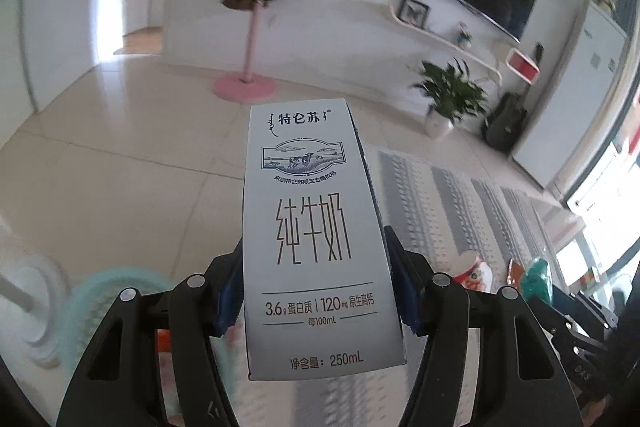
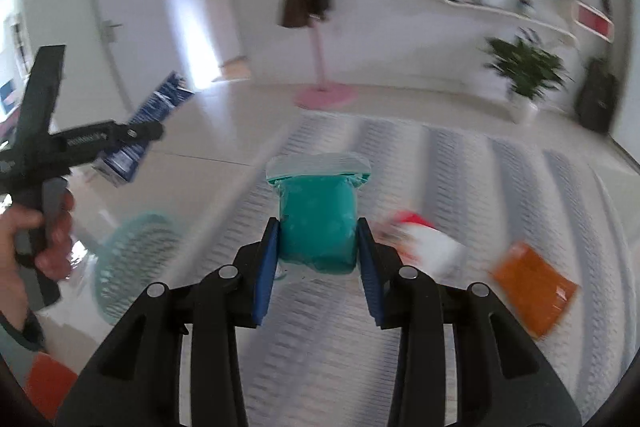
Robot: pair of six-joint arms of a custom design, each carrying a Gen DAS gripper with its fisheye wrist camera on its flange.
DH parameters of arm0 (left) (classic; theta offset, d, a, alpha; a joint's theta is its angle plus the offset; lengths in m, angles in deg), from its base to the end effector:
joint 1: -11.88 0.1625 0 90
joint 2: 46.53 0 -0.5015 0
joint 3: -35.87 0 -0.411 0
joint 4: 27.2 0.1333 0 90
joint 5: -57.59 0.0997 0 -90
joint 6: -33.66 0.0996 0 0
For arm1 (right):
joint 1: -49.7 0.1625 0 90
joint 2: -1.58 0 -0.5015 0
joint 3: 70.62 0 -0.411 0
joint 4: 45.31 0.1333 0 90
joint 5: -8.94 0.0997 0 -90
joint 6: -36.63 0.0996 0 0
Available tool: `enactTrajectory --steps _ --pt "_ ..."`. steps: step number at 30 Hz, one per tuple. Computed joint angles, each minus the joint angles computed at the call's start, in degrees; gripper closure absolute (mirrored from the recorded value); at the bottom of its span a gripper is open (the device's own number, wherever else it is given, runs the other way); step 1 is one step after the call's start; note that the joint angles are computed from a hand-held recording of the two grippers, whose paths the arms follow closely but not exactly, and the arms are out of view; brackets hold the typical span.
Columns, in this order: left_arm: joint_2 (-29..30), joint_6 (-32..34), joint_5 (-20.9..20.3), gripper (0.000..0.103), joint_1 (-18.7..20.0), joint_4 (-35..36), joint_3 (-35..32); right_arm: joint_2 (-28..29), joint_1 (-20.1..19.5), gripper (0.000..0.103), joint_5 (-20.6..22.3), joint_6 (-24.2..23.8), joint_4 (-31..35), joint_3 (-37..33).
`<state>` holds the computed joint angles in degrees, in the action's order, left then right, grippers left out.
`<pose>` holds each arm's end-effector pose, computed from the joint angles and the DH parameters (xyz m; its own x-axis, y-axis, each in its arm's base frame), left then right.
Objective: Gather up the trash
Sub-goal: 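Drop the white carton and teal bag into the teal basket with both tools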
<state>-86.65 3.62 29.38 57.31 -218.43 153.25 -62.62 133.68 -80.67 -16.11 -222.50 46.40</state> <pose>-0.2526 -0.5714 0.0823 -0.8300 -0.2595 -0.4937 0.2608 0.6019 -0.7548 0.0698 -0.6159 0.2606 -0.6712 -0.5921 0.4459 -0.7394 0.5774 -0.3463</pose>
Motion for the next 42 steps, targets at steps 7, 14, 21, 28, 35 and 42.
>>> enactTrajectory --steps 7,14,21,28,35,42 --pt "-11.26 -20.68 7.36 0.043 -4.03 8.61 14.93 2.81 8.54 0.068 0.49 2.23 1.04 3.49" --pt "-17.72 -38.58 9.74 0.043 -3.87 17.55 25.25 9.65 15.32 0.068 -3.23 5.07 0.73 4.32" --pt "-17.99 -36.49 6.88 0.043 -1.08 11.76 27.35 16.37 17.75 0.068 -6.69 6.89 -1.09 5.0" --pt "-20.75 -42.78 6.05 0.031 1.04 16.01 29.53 21.22 18.03 0.05 -9.82 10.48 -2.38 4.21" --pt "-21.38 -43.46 6.92 0.031 0.06 12.54 31.63 20.91 17.9 0.045 -9.58 10.88 -3.75 4.53" --pt "-18.01 -36.3 8.24 0.031 -2.08 4.98 29.63 16.85 17.53 0.045 -8.92 9.41 -4.08 6.03"
